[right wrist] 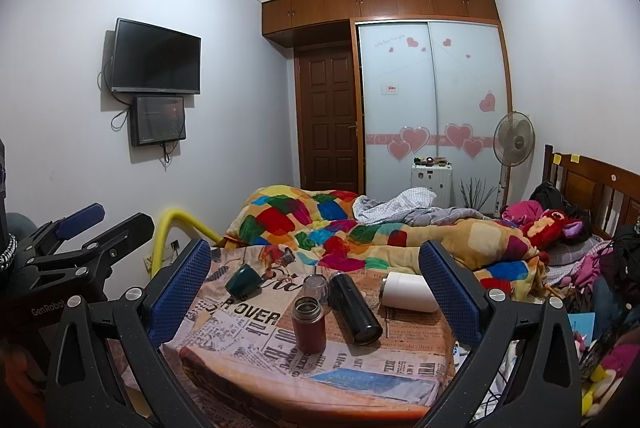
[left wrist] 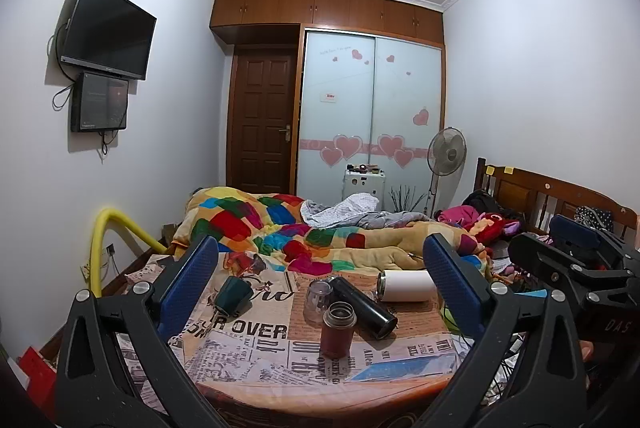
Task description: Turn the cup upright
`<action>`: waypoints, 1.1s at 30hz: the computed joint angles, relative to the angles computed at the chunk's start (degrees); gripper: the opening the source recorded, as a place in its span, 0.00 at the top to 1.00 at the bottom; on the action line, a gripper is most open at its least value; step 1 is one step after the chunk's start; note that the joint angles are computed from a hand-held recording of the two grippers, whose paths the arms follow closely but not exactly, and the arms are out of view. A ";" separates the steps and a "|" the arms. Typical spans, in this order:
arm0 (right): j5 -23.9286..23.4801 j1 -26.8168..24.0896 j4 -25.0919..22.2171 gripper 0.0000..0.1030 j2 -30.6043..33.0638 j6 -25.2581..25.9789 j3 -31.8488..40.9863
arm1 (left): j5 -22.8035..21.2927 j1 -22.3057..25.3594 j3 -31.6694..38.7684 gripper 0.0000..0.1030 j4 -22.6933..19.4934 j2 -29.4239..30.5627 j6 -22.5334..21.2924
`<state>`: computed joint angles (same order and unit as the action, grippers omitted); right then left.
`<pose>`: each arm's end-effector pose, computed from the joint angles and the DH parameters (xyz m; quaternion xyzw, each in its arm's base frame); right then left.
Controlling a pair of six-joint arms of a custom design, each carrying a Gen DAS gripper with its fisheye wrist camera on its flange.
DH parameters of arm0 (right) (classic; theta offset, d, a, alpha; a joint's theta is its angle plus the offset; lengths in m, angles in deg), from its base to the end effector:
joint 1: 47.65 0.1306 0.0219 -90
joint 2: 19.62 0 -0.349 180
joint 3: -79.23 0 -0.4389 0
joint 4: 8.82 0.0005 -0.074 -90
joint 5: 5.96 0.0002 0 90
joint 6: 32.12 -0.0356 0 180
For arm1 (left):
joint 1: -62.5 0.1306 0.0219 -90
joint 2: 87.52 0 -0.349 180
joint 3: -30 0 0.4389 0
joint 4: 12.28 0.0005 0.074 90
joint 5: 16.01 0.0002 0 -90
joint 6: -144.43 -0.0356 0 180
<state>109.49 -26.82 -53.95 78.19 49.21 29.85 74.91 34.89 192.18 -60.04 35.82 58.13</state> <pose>0.5121 0.1779 0.6913 0.0569 0.7701 -0.0102 0.6353 0.5877 -0.3086 0.6802 0.1625 0.7424 -0.1813 0.6242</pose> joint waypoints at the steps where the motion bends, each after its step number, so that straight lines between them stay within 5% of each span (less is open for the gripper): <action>1: 0.01 0.03 0.04 0.00 -0.10 0.00 -0.17 | -0.03 -0.02 -0.20 0.00 0.11 -0.12 0.01; 33: -0.09 -0.24 0.03 0.00 -0.52 -0.22 -0.75 | 1.99 0.19 5.13 0.00 -3.41 2.94 0.38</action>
<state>109.40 -27.06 -53.92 77.67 48.98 29.10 76.90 35.08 197.31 -63.45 38.76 58.51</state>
